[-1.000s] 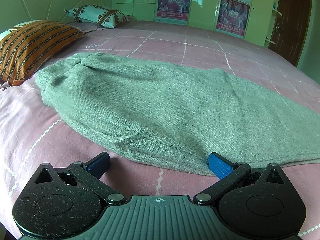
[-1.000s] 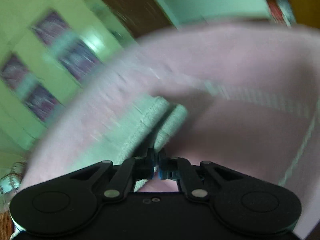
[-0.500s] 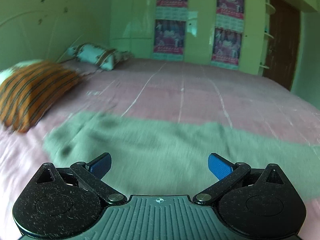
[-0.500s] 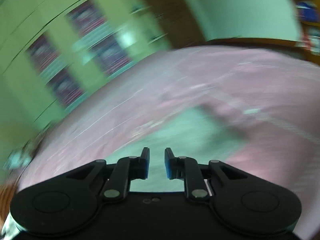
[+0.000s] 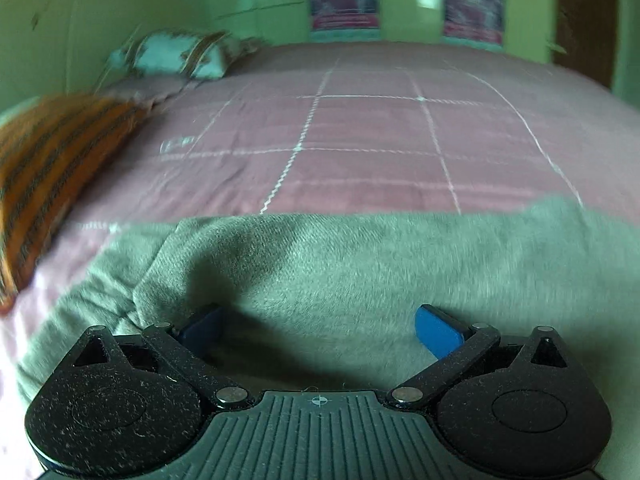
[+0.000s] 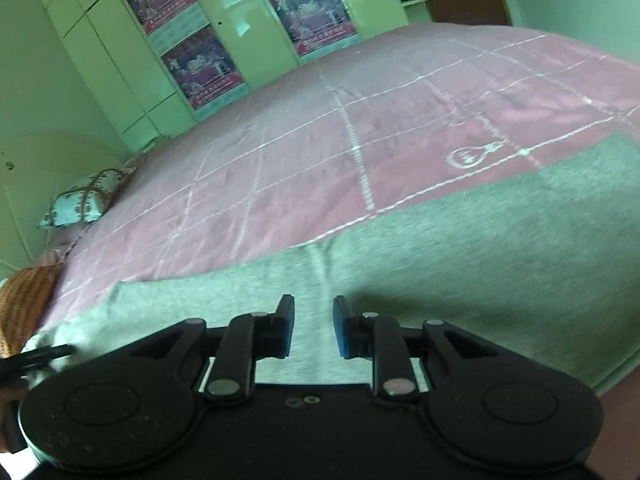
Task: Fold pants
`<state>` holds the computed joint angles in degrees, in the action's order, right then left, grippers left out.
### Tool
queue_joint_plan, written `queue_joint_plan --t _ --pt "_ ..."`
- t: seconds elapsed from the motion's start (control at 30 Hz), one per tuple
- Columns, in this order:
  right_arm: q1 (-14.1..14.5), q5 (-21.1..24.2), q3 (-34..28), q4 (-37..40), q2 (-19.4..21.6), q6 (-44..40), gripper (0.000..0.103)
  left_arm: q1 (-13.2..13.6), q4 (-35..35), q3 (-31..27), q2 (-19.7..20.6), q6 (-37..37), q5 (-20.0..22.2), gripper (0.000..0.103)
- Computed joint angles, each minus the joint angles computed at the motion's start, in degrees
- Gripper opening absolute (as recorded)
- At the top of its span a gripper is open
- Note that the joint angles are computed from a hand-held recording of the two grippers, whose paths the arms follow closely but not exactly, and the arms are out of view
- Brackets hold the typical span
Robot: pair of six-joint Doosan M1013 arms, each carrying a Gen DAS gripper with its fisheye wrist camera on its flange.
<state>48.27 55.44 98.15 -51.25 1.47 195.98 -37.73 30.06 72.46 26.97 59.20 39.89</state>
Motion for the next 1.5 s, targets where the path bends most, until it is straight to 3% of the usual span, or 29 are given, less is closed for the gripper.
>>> queue_joint_plan --t 0.1,0.17,0.27,0.33,0.43,0.47,0.5,0.6,0.67,0.7,0.77,0.83,0.9,0.93,1.0,1.13,1.27,1.37,1.43,1.5 --pt "-0.4 0.4 1.4 -0.7 -1.1 1.9 0.015 -1.4 7.9 0.2 -1.0 -10.0 1.9 0.097" --pt "-0.3 0.7 2.3 -2.5 -1.8 2.7 0.017 -2.1 9.9 0.4 -1.7 -11.3 -1.5 0.097" --pt "-1.2 -0.9 2.6 -3.2 -2.0 2.1 0.019 -3.3 0.1 -2.5 -0.4 -2.9 -4.5 0.097" --pt "-2.3 -1.2 1.5 -1.0 -1.0 -1.6 0.022 -4.2 -8.0 -5.7 1.9 5.2 -4.3 0.097" --pt "-4.0 -2.8 0.4 2.7 0.3 -9.2 0.022 -5.7 -12.9 -9.6 5.4 12.6 -3.4 0.097" --pt "-4.5 -0.3 -0.8 4.9 1.3 -14.2 0.019 -6.3 -9.9 -11.9 7.2 11.5 0.9 0.1" --pt "-4.8 2.2 -1.4 5.8 1.8 -16.2 0.008 -6.2 -8.8 -12.7 8.1 10.1 2.8 0.103" --pt "-5.5 3.2 0.4 5.3 0.1 -14.6 0.004 -5.3 -10.6 -12.6 7.8 6.0 3.0 0.103" --pt "-4.8 5.8 1.1 3.3 -1.0 -13.6 0.009 -5.7 -9.4 -12.1 6.9 4.8 2.5 0.103" --pt "-4.2 6.3 1.8 1.0 -1.7 -11.8 0.023 -5.6 -10.7 -11.0 6.1 4.8 -0.2 0.103" --pt "-3.7 6.5 3.3 -2.6 -3.0 -9.8 0.022 -5.8 -10.5 -10.7 5.9 4.0 -1.8 0.103" --pt "-5.3 11.5 2.7 2.3 -2.4 -12.9 0.02 -5.9 -9.8 -13.3 8.1 6.4 3.8 0.103" --pt "-6.7 8.2 6.3 4.1 -5.9 -6.0 0.011 -5.3 -10.8 -11.6 7.2 6.0 2.7 0.103" --pt "-6.4 8.2 7.3 3.8 -7.5 -2.6 0.011 -5.4 -10.5 -11.0 6.5 5.7 2.9 0.103" --pt "-2.0 14.2 8.9 -3.5 -9.9 5.6 0.031 -5.7 -10.1 -7.7 3.8 5.7 0.1 0.103" --pt "6.1 18.7 15.0 -8.9 -16.6 27.2 0.031 -6.3 -6.6 2.1 -3.1 0.5 -6.6 0.103" --pt "13.0 24.2 19.9 -11.4 -19.9 48.3 0.032 -6.4 -3.9 9.0 -7.6 -5.9 -8.0 0.103" --pt "13.6 21.0 22.5 -12.4 -20.7 56.0 0.032 -6.5 -4.5 11.6 -9.0 -7.0 -7.4 0.103" --pt "12.4 18.0 23.0 -13.1 -20.6 56.8 0.031 -6.7 -5.2 12.6 -9.3 -6.3 -7.1 0.103" --pt "10.4 14.1 23.6 -12.6 -20.6 56.1 0.031 -7.5 -1.5 13.4 -9.4 -7.6 -7.0 0.103"
